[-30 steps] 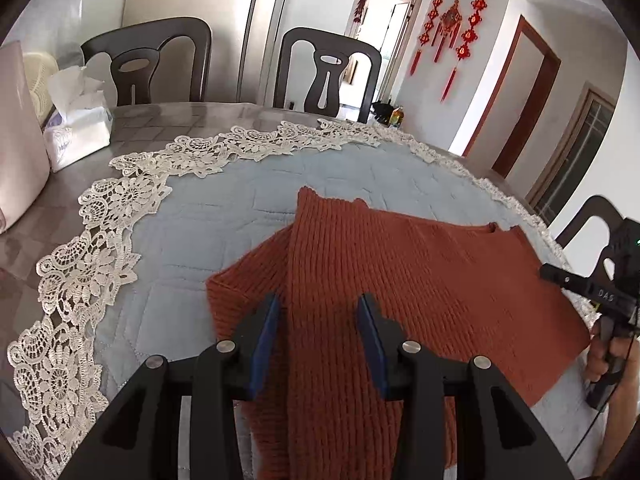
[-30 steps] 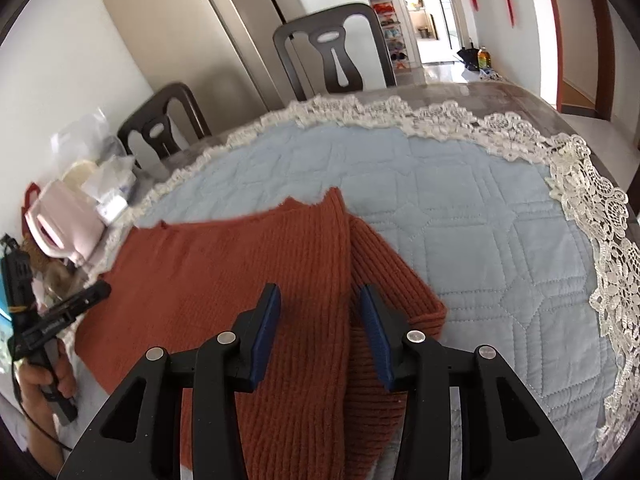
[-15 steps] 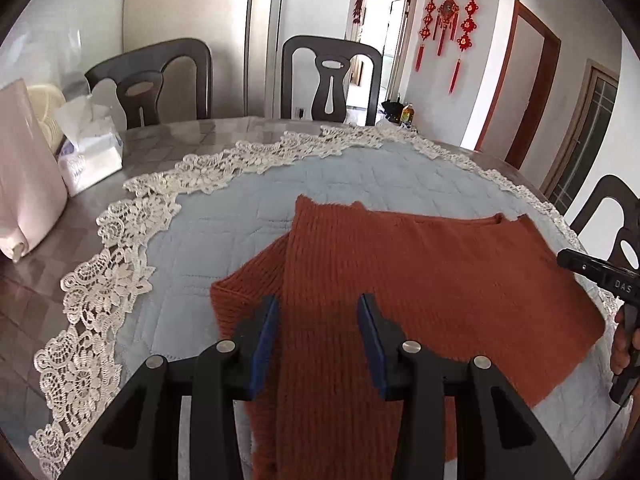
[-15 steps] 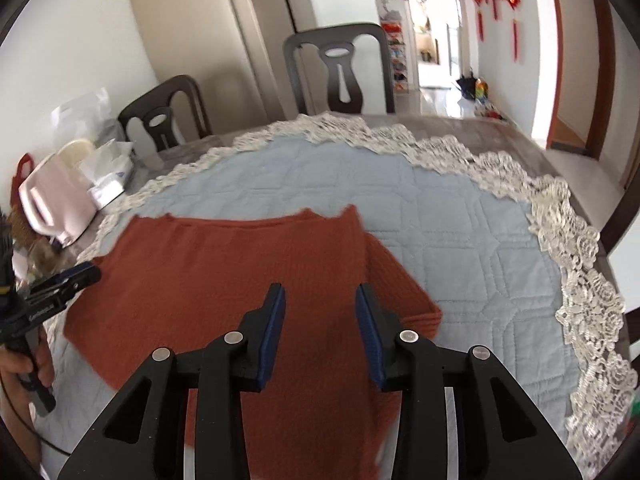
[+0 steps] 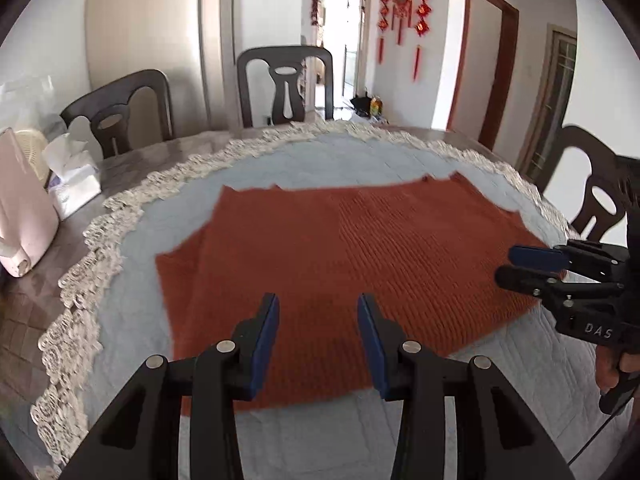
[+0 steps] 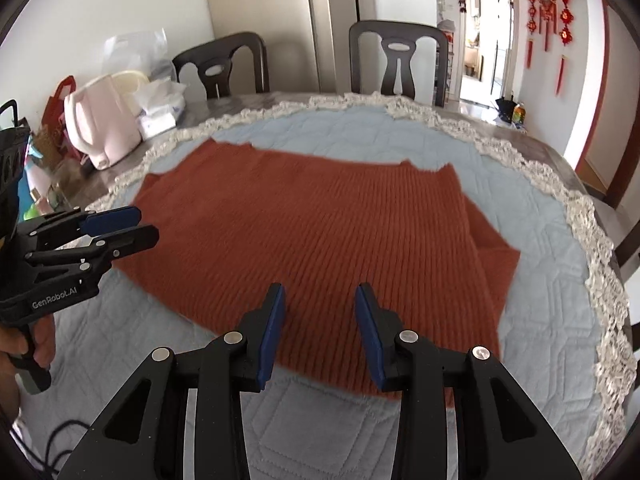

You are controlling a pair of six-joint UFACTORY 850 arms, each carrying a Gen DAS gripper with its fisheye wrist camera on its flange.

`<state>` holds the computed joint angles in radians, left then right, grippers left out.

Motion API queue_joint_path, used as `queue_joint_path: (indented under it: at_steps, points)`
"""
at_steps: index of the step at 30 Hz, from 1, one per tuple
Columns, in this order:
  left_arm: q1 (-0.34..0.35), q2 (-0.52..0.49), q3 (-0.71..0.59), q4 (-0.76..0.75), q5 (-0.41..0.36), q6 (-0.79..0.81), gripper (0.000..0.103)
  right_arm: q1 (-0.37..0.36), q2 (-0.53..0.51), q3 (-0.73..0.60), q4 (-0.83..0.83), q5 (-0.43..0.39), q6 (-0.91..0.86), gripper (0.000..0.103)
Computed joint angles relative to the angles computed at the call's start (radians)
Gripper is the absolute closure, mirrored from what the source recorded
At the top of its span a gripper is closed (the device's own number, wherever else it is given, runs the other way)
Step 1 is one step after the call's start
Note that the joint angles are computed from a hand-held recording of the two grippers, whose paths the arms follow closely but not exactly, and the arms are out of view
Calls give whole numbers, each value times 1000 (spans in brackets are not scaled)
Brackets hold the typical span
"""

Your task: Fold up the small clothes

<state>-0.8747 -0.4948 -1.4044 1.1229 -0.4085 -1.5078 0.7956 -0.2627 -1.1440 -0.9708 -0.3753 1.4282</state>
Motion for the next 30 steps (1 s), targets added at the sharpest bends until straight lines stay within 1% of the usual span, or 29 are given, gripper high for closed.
queue_joint_path:
  at_steps: [6, 12, 14, 17, 18, 19, 20, 22, 23, 25, 26, 27, 29, 30]
  points:
    - [1, -35, -25, -84, -7, 78, 60, -7, -3, 13, -13, 11, 33, 66]
    - [4, -39, -21, -85, 5, 78, 59, -8, 5, 17, 2, 5, 24, 66]
    - [9, -27, -10, -100, 18, 92, 59, -8, 26, 35, -27, -11, 69, 66]
    - [19, -2, 21, -58, 8, 27, 59, -19, 54, 72, -36, -45, 121, 66]
    - [25, 7, 34, -49, 8, 4, 59, -26, 65, 88, -42, -38, 140, 69]
    - [33, 16, 51, -34, 18, -23, 59, -34, 79, 108, -66, -20, 175, 72]
    - [42, 25, 67, -27, 36, -41, 59, -40, 91, 122, -75, -6, 197, 73]
    - [53, 41, 92, -6, 73, -72, 59, -33, 107, 129, -90, -28, 226, 73]
    - [54, 50, 99, -3, 76, -76, 59, -27, 115, 134, -121, -40, 258, 73]
    - [51, 71, 120, 73, 73, -156, 59, -25, 126, 145, -152, -50, 301, 73]
    - [50, 79, 130, 106, 67, -190, 59, -31, 125, 150, -137, -42, 295, 73]
    - [52, 81, 134, 111, 62, -200, 59, -37, 119, 150, -108, -36, 273, 75]
    - [66, 73, 139, 69, 88, -174, 59, -39, 118, 159, -147, -40, 312, 76]
    - [68, 75, 145, 94, 96, -199, 59, -39, 119, 160, -149, -38, 319, 76]
